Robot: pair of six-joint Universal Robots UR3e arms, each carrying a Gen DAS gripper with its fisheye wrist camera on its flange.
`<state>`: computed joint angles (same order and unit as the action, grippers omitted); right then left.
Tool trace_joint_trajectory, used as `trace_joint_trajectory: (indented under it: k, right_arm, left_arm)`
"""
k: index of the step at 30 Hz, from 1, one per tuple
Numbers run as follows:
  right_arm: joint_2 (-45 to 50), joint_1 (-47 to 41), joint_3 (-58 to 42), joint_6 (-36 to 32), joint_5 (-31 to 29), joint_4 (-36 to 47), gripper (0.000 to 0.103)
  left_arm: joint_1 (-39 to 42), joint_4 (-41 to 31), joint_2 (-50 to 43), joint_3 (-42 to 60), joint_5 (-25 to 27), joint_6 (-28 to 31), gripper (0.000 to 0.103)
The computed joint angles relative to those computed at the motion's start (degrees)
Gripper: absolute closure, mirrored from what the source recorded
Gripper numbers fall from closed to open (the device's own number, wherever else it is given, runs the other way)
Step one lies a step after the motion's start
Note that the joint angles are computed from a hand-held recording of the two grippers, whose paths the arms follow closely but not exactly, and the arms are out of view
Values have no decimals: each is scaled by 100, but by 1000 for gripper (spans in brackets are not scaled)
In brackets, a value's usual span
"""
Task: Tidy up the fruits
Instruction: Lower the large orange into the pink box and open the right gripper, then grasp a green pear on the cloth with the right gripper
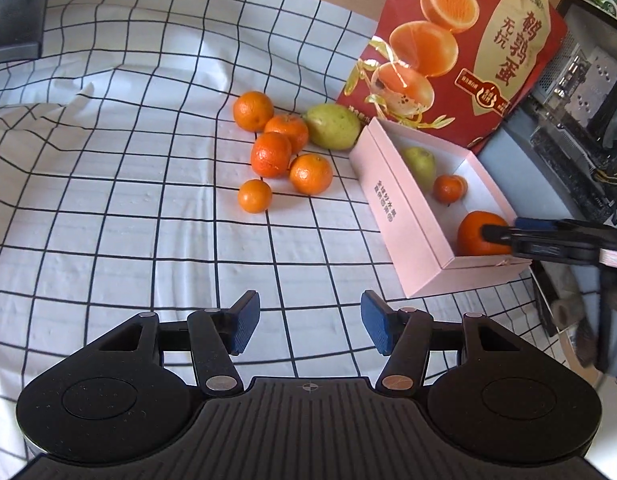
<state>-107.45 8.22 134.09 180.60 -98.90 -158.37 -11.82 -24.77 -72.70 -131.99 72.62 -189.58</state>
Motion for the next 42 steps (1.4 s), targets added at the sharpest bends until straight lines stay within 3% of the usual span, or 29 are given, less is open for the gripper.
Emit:
trace_joint_trajectory:
  k: [4, 7, 9, 11, 15, 17, 19, 22, 27, 30, 33, 34, 37, 42]
  right_arm:
    - [-851, 206, 644, 121, -79, -497, 30]
    - [-814, 1001, 984, 662, -775, -1272, 27]
    - [-374, 1712, 993, 1068, -1554, -1781, 27]
    - [-139, 2181, 808, 1260, -1960, -1658, 27]
    - [-123, 2230, 194, 539, -1467, -851, 27]
    - [293, 2272, -393, -36, -1415, -701, 30]
    - [928, 2266, -1190, -750, -1352, -527, 43]
    - [2047, 2130, -2557, -1796, -1040, -177, 43]
    - [3868, 1892, -5269, -3047, -602, 1531, 45]
    - [4864, 1751, -6950, -3172, -431, 2758, 45]
    - [5839, 1636, -8382, -3344, -385, 3663, 45]
    - [6059, 1633, -8603, -3432, -476, 3754, 41]
    - [6545, 1677, -9107, -3719, -887, 3719, 40]
    - [7296, 1665, -10288, -3740, -1161, 4182, 41]
  left_arm:
    - [-22, 208, -470, 209, -13, 59, 42]
    - [-19, 375, -942, 556, -69, 324, 42]
    - [-17, 460, -1339, 940, -95, 659, 42]
    - [-31, 261, -1687, 1457, -43, 941, 42]
    - [104, 286, -1802, 1711, -66, 904, 42]
    - [292, 282, -1629, 1534, -183, 801, 42]
    - [505, 260, -1389, 1263, -312, 725, 42]
    - [935, 128, -851, 749, -611, 809, 42]
    - [1922, -443, 529, -259, -1179, 1126, 42]
    - [2561, -1157, 1470, -715, -1448, 1346, 42]
    - [3313, -2307, 2552, -1003, -1764, 1767, 42]
    - [3550, -2705, 2875, -1051, -1854, 1923, 42]
    - [4093, -3560, 3514, -1119, -2007, 2292, 42]
    - [4339, -4075, 3909, -1116, -2045, 2451, 42]
